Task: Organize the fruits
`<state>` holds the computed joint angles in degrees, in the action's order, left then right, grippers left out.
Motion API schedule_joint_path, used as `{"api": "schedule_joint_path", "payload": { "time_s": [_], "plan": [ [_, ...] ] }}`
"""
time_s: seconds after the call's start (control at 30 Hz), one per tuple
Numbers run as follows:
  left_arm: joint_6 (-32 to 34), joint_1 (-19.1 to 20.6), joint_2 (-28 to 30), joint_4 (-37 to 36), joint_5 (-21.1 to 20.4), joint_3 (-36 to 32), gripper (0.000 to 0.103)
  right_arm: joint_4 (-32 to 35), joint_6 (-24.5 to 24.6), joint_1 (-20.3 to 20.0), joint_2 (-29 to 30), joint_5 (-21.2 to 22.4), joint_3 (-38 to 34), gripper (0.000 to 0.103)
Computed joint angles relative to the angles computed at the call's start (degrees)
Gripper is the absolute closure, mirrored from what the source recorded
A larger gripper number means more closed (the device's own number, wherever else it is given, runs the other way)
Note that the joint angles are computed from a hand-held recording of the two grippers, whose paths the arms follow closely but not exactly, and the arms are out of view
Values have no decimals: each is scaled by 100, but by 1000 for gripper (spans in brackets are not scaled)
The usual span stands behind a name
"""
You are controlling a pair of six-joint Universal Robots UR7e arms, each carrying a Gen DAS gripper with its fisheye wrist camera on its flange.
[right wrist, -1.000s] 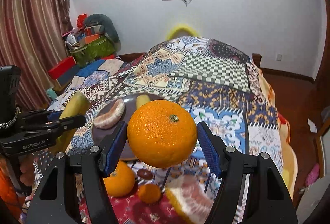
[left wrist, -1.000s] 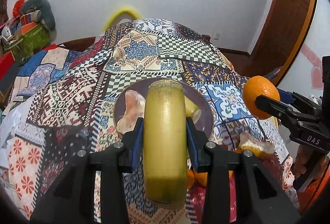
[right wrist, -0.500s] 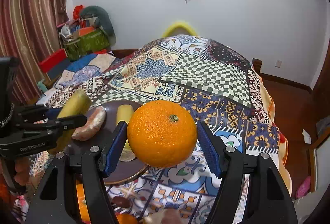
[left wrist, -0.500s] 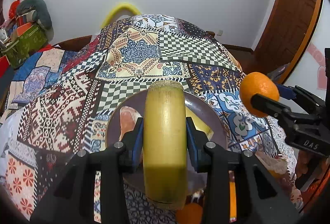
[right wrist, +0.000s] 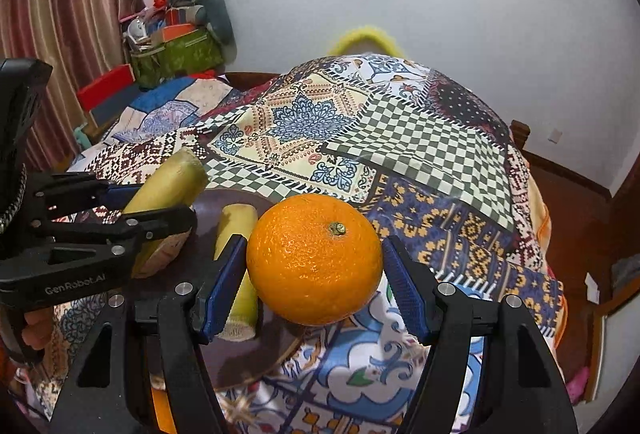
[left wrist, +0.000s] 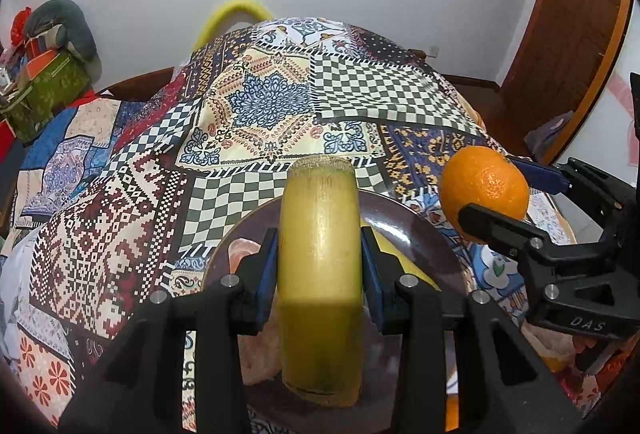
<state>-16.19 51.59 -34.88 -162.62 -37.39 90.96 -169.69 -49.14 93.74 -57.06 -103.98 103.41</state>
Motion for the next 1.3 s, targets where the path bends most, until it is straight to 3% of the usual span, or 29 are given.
{"api": "schedule_joint_path", "payload": {
  "time_s": [0.37, 0.87, 1.07, 1.3],
  "plan": [
    [-146, 220, 69, 328, -119, -167, 65, 482, 23, -18, 317, -210, -349, 37],
    [-146, 318, 5, 214, -598, -165, 64, 516, -209, 92, 497, -312, -456, 37],
    [-192, 304, -64, 115, -603, -44, 61, 884, 4, 52, 436, -203, -498, 37],
    [-153, 188, -221, -141, -293, 171, 61, 1018, 85, 48, 412, -207, -515, 36]
  ]
}}
